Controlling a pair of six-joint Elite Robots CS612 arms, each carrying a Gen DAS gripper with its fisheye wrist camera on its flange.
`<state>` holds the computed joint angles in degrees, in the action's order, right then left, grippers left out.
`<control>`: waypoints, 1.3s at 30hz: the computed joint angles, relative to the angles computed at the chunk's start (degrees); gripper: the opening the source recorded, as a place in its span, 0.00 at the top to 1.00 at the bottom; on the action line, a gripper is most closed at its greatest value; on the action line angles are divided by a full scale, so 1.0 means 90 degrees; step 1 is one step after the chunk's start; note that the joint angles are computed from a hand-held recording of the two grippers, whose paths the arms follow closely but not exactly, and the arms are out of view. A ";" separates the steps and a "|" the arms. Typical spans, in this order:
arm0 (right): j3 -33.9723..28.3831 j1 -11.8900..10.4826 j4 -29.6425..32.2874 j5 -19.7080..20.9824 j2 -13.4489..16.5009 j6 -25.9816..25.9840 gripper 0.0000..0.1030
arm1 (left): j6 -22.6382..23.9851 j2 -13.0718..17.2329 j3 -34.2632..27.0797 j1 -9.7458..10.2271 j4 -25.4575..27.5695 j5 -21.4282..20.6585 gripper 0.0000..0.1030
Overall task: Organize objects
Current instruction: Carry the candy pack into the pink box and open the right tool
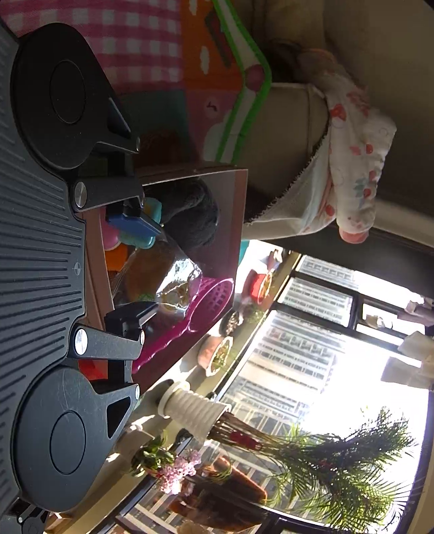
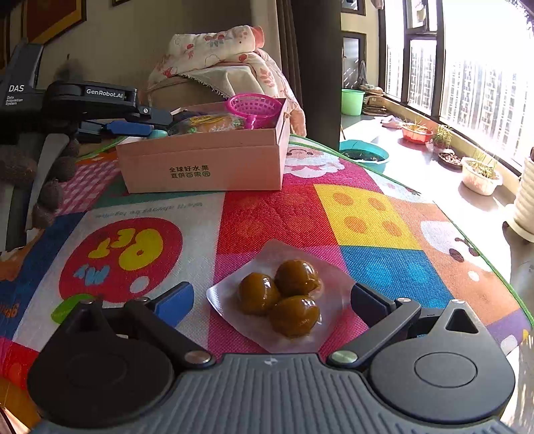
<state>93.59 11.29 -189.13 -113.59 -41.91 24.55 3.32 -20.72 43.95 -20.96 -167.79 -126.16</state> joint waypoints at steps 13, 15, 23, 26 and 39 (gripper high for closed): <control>-0.0190 0.0043 0.0252 -0.0304 0.0087 0.0037 0.00 | 0.0229 -0.0997 0.1673 -0.0017 -0.0404 0.1479 0.54; -0.0168 0.0030 0.0303 -0.0399 0.0066 0.0363 0.00 | 0.0204 -0.1060 0.1782 0.0002 -0.0201 0.1519 0.54; -0.0307 0.0057 0.0667 -0.0457 0.0065 0.0370 0.13 | 0.0315 -0.1232 0.2187 0.0053 -0.0216 0.1556 0.54; -0.0401 0.0096 0.0736 -0.0257 0.0066 0.0039 0.23 | 0.0298 -0.1235 0.2210 0.0076 -0.0182 0.1491 0.54; -0.0791 0.0212 0.1210 -0.0018 0.0050 -0.1006 0.74 | 0.0291 -0.1202 0.2208 0.0171 -0.0187 0.1230 0.54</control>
